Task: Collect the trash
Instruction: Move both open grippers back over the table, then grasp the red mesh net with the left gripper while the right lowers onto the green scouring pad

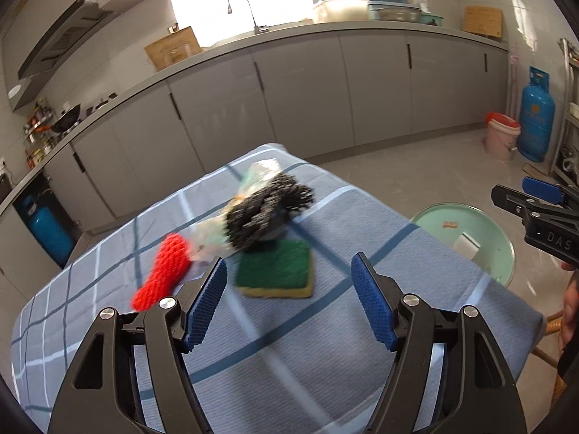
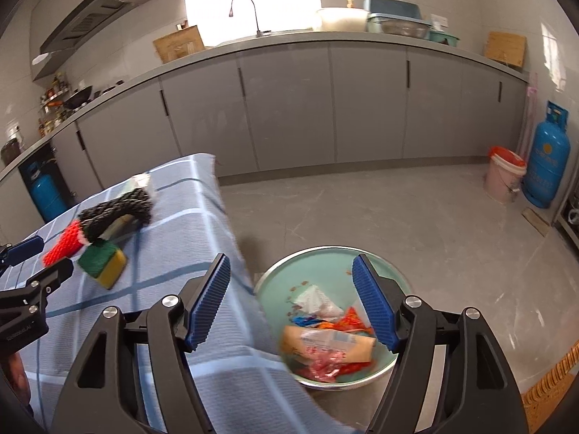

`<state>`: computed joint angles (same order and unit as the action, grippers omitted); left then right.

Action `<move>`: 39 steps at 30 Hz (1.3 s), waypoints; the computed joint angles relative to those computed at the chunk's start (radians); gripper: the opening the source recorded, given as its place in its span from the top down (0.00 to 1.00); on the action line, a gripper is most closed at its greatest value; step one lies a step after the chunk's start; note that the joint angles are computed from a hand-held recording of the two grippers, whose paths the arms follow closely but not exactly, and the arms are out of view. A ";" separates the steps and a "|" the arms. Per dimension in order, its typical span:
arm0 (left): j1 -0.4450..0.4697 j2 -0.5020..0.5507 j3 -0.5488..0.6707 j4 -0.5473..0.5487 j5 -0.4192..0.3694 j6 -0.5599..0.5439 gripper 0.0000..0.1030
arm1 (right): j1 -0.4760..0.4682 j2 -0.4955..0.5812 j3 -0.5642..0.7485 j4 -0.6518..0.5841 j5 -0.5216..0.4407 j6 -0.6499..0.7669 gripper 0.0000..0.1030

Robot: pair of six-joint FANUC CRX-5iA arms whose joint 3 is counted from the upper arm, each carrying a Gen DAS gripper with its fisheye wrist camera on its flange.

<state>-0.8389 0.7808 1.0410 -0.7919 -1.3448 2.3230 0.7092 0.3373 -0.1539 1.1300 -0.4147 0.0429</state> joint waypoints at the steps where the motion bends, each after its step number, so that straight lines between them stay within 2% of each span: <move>1: 0.002 -0.015 -0.023 -0.004 -0.001 0.015 0.31 | 0.008 0.005 0.009 -0.010 0.001 0.015 0.32; 10: 0.055 -0.168 -0.275 -0.039 -0.036 0.188 0.31 | 0.105 0.088 0.167 -0.165 -0.034 0.232 0.30; 12: 0.076 -0.192 -0.314 -0.035 -0.042 0.217 0.31 | 0.125 0.115 0.213 -0.197 -0.049 0.279 0.29; 14: 0.098 -0.207 -0.339 -0.038 -0.044 0.235 0.31 | 0.142 0.144 0.257 -0.212 -0.064 0.305 0.21; 17: 0.123 -0.210 -0.350 -0.040 -0.044 0.234 0.31 | 0.170 0.194 0.338 -0.270 -0.094 0.388 0.21; 26: 0.181 -0.201 -0.372 -0.007 0.057 0.226 0.31 | 0.214 0.347 0.587 -0.447 -0.207 0.592 0.18; 29: 0.197 -0.195 -0.384 0.018 0.083 0.229 0.31 | 0.221 0.375 0.623 -0.449 -0.234 0.606 0.14; 39: 0.233 -0.222 -0.444 0.101 0.192 0.208 0.31 | 0.237 0.435 0.717 -0.495 -0.309 0.673 0.14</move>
